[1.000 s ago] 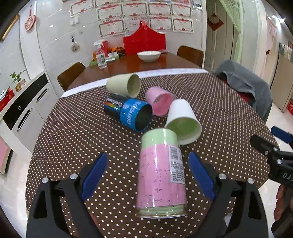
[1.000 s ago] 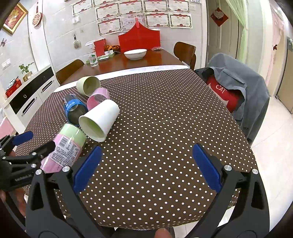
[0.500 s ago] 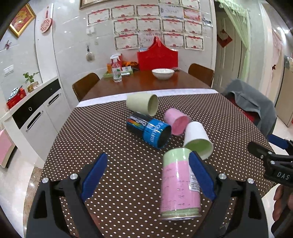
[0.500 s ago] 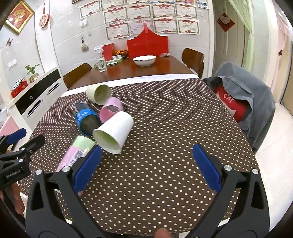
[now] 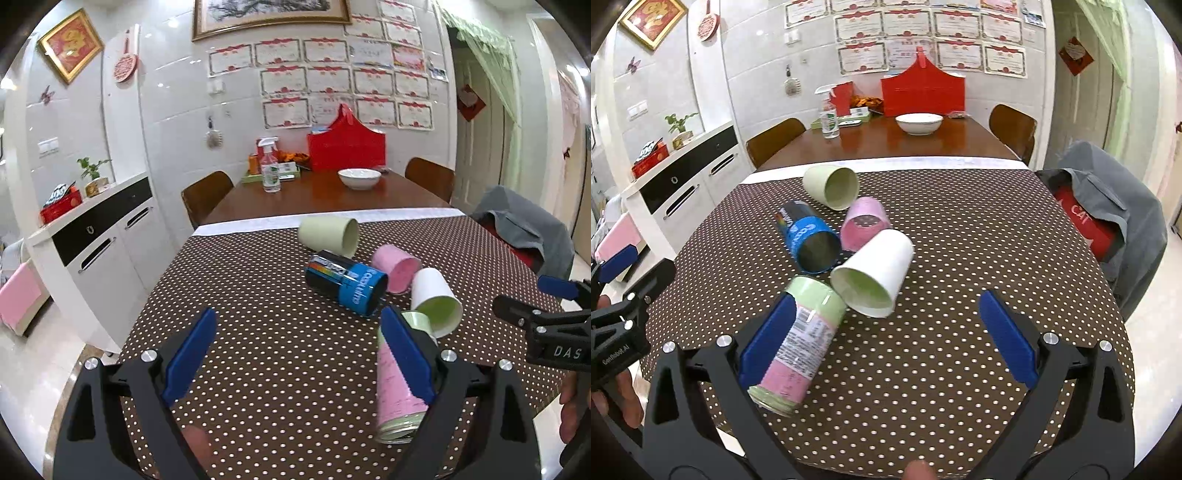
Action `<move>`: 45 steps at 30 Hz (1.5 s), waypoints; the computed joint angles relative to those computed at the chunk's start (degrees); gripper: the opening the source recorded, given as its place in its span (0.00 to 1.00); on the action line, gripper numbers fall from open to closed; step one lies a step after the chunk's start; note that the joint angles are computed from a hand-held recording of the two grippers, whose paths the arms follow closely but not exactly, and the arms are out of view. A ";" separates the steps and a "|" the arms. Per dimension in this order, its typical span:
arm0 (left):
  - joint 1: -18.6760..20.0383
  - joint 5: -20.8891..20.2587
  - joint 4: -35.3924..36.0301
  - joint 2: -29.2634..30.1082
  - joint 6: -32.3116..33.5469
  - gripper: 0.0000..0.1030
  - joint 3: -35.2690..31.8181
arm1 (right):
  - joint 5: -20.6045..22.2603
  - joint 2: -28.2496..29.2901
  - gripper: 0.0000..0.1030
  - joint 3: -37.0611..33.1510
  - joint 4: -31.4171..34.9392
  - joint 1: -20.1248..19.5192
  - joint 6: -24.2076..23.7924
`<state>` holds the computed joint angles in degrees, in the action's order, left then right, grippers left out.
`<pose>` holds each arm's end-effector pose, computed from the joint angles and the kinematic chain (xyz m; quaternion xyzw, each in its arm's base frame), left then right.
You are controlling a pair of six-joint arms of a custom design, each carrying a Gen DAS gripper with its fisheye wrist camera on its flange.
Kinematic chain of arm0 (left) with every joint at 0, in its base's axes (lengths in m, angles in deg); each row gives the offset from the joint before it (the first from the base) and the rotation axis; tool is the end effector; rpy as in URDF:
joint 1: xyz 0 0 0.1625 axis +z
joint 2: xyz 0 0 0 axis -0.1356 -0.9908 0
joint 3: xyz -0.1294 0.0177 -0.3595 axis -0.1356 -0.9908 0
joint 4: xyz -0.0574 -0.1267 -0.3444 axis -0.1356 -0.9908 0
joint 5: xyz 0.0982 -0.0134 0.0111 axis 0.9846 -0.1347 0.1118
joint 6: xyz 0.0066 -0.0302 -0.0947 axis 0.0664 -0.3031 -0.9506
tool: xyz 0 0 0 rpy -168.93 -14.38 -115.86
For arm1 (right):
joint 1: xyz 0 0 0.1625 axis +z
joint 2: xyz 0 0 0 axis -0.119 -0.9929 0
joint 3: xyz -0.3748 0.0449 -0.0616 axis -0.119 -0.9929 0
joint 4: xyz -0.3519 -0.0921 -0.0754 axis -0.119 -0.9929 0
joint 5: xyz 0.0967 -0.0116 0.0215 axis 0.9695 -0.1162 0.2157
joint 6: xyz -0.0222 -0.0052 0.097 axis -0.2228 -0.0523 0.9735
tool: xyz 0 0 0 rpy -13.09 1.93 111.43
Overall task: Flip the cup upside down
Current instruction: 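Move the right tool over the lying cup and close around it, then lift the cup with the right tool and rotate it upright, green end up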
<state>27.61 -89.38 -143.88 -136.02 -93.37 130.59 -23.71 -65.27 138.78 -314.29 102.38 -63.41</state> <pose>-0.1956 -0.3138 0.0903 0.1409 0.7695 -0.4757 0.4022 0.1362 -0.3628 0.1456 0.2508 -0.8666 0.3507 0.2512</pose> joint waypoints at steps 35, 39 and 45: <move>1.37 -1.47 1.75 -6.47 -9.32 0.86 8.58 | -1.89 3.39 0.94 -19.97 55.98 2.36 26.44; 1.36 -1.52 1.15 -6.78 -9.27 0.86 9.09 | -3.25 4.52 0.90 -22.18 59.31 2.69 28.38; 1.60 -1.49 0.37 -6.90 -8.97 0.86 9.27 | -4.71 6.43 0.85 -23.94 60.08 3.25 29.52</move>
<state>29.21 -90.87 -143.50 -142.92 -102.34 139.86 -28.42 -58.84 114.84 -254.21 105.64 -33.89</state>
